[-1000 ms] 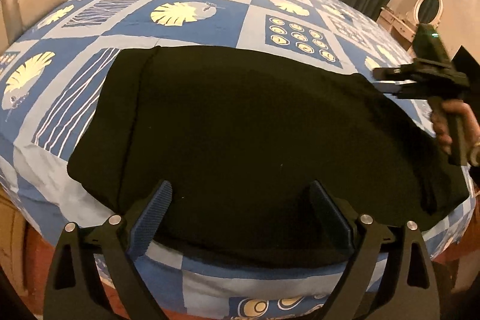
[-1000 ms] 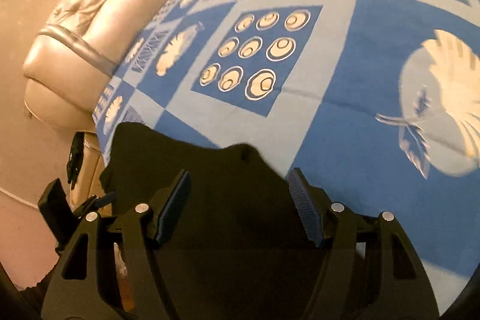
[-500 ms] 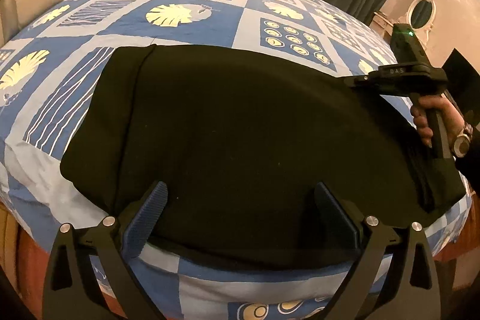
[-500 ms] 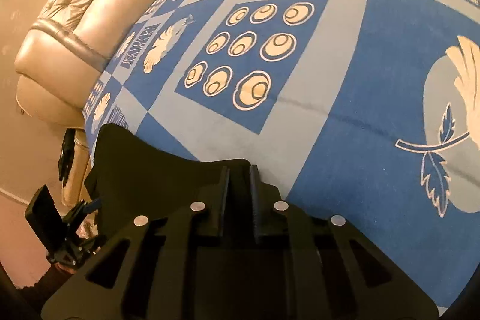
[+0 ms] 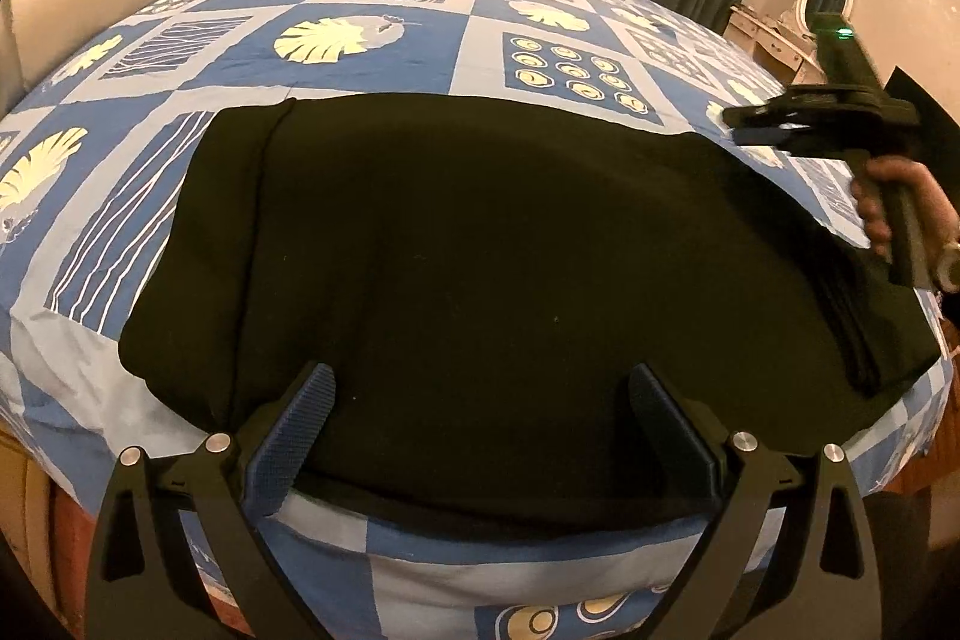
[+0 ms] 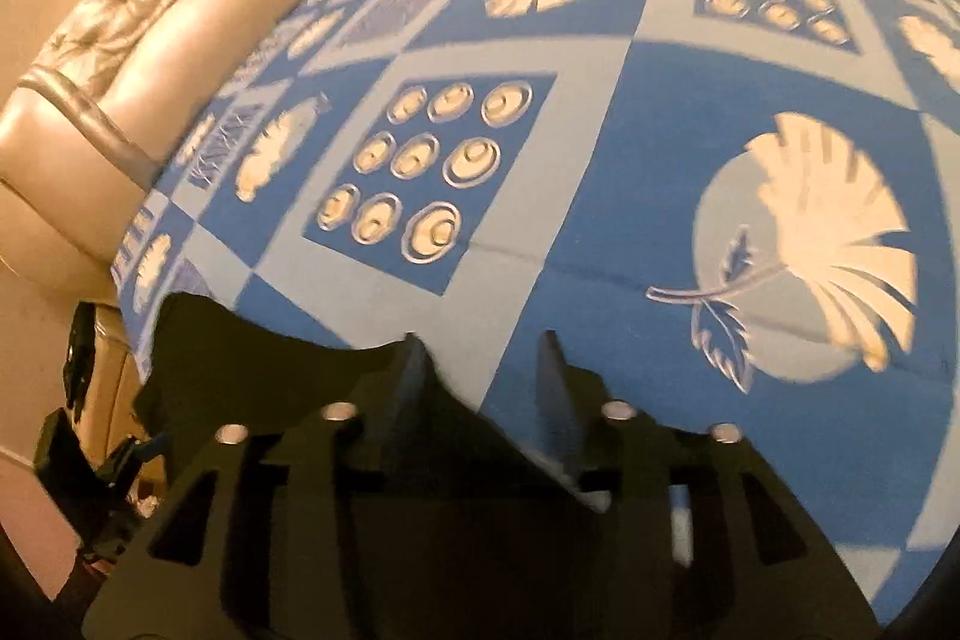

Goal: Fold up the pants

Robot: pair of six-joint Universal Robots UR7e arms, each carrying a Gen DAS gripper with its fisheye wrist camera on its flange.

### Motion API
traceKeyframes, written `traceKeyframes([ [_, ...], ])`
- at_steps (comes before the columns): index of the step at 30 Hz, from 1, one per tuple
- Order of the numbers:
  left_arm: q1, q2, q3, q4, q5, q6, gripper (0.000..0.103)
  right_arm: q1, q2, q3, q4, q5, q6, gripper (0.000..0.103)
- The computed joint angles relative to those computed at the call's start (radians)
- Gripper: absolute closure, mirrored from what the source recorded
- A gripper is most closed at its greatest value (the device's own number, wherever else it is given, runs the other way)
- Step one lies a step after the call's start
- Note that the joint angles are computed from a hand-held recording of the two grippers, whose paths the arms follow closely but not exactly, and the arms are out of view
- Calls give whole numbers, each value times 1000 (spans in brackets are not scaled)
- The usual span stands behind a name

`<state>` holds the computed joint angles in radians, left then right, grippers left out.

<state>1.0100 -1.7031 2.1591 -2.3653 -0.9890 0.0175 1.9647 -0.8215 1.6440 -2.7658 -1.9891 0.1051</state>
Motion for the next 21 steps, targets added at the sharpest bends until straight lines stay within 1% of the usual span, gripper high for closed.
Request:
traceKeyframes([
  [1, -2, -2, 3, -1, 1, 2, 6, 11, -19, 41, -54, 7, 5, 40],
  [4, -9, -13, 12, -9, 4, 10, 6, 43, -73, 166, -177, 52, 14, 37],
  [7, -17, -34, -3, 41, -9, 8, 6, 102, -110, 295, -284, 20, 3, 30],
  [9, -17, -55, -26, 88, -28, -12, 6, 151, -126, 377, -355, -34, 4, 30],
  [11, -10, -74, -44, 102, -52, -24, 6, 192, -130, 438, -424, -90, 13, 26],
  [12, -2, -86, -62, 113, -69, -33, 6, 215, -128, 469, -458, -130, 17, 22],
  [13, 6, -90, -74, 118, -75, -38, 6, 236, -125, 492, -481, -173, 28, 21],
  [15, 31, -90, -107, 124, -84, -48, 6, 264, -116, 529, -521, -238, 51, 21],
  [17, 81, -71, -157, 126, -100, -74, 6, 275, -120, 540, -539, -263, 74, 21],
  [18, 111, -57, -184, 125, -117, -84, 6, 280, -119, 545, -569, -276, 70, 21],
  [20, 159, -31, -224, 124, -134, -101, 6, 274, -121, 546, -562, -275, 81, 18],
  [21, 186, -12, -250, 136, -154, -110, 6, 267, -121, 544, -534, -272, 97, 18],
])
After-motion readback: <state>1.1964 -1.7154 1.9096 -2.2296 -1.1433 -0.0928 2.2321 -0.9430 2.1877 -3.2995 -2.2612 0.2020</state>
